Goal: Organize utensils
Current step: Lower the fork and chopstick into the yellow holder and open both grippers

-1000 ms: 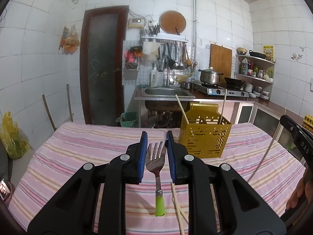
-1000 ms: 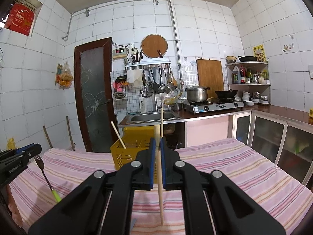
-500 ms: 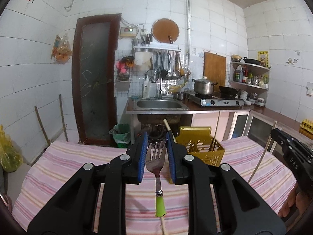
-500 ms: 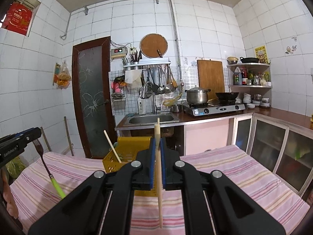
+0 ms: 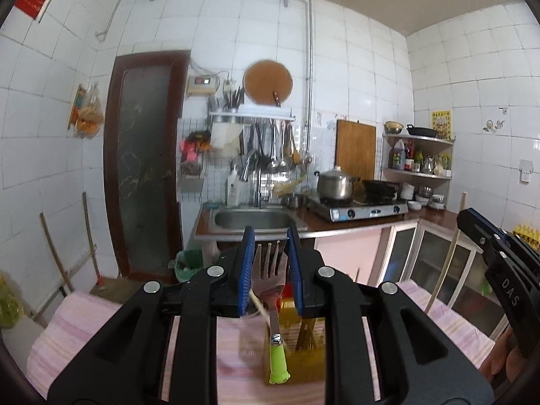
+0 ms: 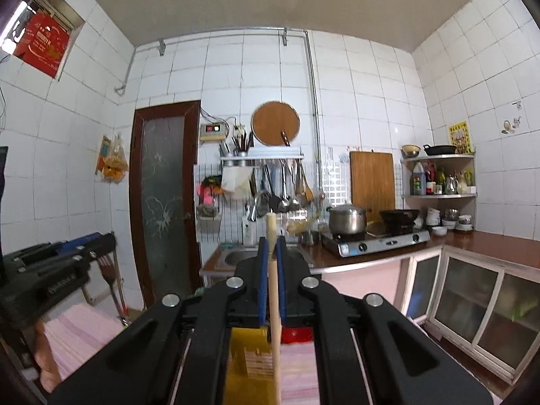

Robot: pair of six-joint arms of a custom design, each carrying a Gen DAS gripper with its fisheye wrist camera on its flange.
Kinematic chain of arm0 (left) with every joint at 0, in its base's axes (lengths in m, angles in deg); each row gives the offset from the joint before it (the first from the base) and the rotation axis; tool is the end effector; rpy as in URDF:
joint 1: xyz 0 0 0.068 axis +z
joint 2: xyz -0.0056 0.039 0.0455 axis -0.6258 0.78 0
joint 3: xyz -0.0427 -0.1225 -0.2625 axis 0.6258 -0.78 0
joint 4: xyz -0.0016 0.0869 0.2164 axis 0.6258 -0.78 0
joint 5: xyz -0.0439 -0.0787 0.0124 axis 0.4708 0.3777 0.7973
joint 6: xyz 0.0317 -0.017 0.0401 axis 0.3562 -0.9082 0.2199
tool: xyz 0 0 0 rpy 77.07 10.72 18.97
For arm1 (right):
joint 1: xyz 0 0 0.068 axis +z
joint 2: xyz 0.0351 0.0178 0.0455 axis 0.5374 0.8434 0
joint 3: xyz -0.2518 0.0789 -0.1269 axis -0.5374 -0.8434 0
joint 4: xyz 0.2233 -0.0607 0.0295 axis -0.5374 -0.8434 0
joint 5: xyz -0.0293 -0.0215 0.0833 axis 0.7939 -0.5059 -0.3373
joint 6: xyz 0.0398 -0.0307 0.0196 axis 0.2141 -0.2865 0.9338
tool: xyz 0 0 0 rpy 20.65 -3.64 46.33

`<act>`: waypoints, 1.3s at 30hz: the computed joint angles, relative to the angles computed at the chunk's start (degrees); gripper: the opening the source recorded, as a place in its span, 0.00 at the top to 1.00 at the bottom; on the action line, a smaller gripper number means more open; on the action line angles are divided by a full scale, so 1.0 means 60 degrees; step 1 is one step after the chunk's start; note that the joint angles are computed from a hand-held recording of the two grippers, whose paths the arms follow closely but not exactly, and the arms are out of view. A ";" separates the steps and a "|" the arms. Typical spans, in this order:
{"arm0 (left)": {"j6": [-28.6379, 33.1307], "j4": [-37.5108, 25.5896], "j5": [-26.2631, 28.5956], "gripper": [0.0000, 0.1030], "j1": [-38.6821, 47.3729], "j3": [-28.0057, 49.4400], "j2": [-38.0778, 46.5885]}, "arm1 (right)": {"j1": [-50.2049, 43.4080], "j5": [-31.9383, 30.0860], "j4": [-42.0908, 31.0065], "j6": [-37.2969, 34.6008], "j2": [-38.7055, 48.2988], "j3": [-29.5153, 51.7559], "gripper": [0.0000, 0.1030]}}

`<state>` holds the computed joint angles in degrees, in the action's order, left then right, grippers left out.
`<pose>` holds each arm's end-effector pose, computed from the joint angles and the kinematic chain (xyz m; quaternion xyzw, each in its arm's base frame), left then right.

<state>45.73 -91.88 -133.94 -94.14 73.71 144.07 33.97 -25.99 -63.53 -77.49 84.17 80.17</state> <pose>0.1745 -0.1962 0.3838 -0.0888 0.7493 0.0502 0.6544 0.1976 0.0165 0.3732 -0.1070 0.6825 0.1416 0.7090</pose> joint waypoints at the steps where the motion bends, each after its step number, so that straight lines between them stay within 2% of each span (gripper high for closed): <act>1: 0.0240 0.0249 0.0150 0.82 0.0144 0.0118 0.0141 | 0.0218 0.0208 0.0053 -0.0011 0.0236 0.0210 0.95; 5: 0.1092 0.1421 0.1006 0.82 0.1010 0.0314 0.0746 | 0.0753 0.0681 0.0417 -0.0052 0.1247 0.0730 0.95; 10: 0.1370 0.2437 0.1932 0.82 0.1907 0.0201 0.1470 | 0.1058 0.0892 0.1280 0.0044 0.2495 0.0881 0.95; 16: 0.0781 0.3276 0.3084 0.82 0.2985 -0.0462 0.2353 | 0.1125 0.0802 0.2106 0.0164 0.3757 0.0867 0.95; 21: 0.0505 0.3972 0.3606 0.84 0.3495 -0.1111 0.2876 | 0.1236 0.0864 0.2458 0.0093 0.4422 0.0606 0.95; 25: 0.0190 0.3745 0.3800 0.84 0.3741 -0.1231 0.2938 | 0.1280 0.1116 0.2452 -0.0195 0.4488 0.0375 0.95; 27: 0.0075 0.3526 0.3729 0.83 0.3718 -0.1388 0.2639 | 0.1164 0.1161 0.2042 -0.0306 0.4240 0.0276 0.94; 28: 0.0008 0.3357 0.3719 0.81 0.3711 -0.1444 0.2442 | 0.1106 0.1190 0.1827 -0.0328 0.4103 0.0246 0.94; 29: -0.0139 0.2968 0.3719 0.71 0.3678 -0.1478 0.2159 | 0.1024 0.1195 0.1566 -0.0363 0.3942 0.0201 0.93; 30: -0.0307 0.2565 0.3670 0.52 0.3610 -0.1543 0.1868 | 0.0866 0.1140 0.1190 -0.0380 0.3740 0.0129 0.90; 31: -0.0492 0.2148 0.3568 0.43 0.3524 -0.1582 0.1624 | 0.0780 0.1127 0.0933 -0.0350 0.3634 0.0103 0.72; 32: -0.0667 0.1814 0.3372 0.33 0.3385 -0.1718 0.1345 | 0.0637 0.1055 0.0685 -0.0298 0.3510 0.0032 0.59; 33: -0.0847 0.1437 0.3126 0.28 0.3208 -0.1854 0.1069 | 0.0451 0.0912 0.0486 -0.0247 0.3303 -0.0185 0.43; 35: -0.1578 0.0126 0.2775 0.22 0.2833 -0.2019 0.0567 | 0.0333 0.0949 0.0123 -0.0369 0.3003 -0.0504 0.43; 37: -0.2305 -0.0736 0.2753 0.17 0.2597 -0.2258 0.0191 | 0.0245 0.0965 -0.0479 -0.0612 0.2754 -0.0818 0.41; 39: -0.3451 -0.1813 0.2709 0.12 0.2200 -0.2639 -0.0232 | 0.0213 0.0968 -0.0986 -0.0767 0.2576 -0.1076 0.39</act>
<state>25.02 -102.76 -117.68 -80.94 57.87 142.68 35.25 -20.18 -69.45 -82.09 99.63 73.72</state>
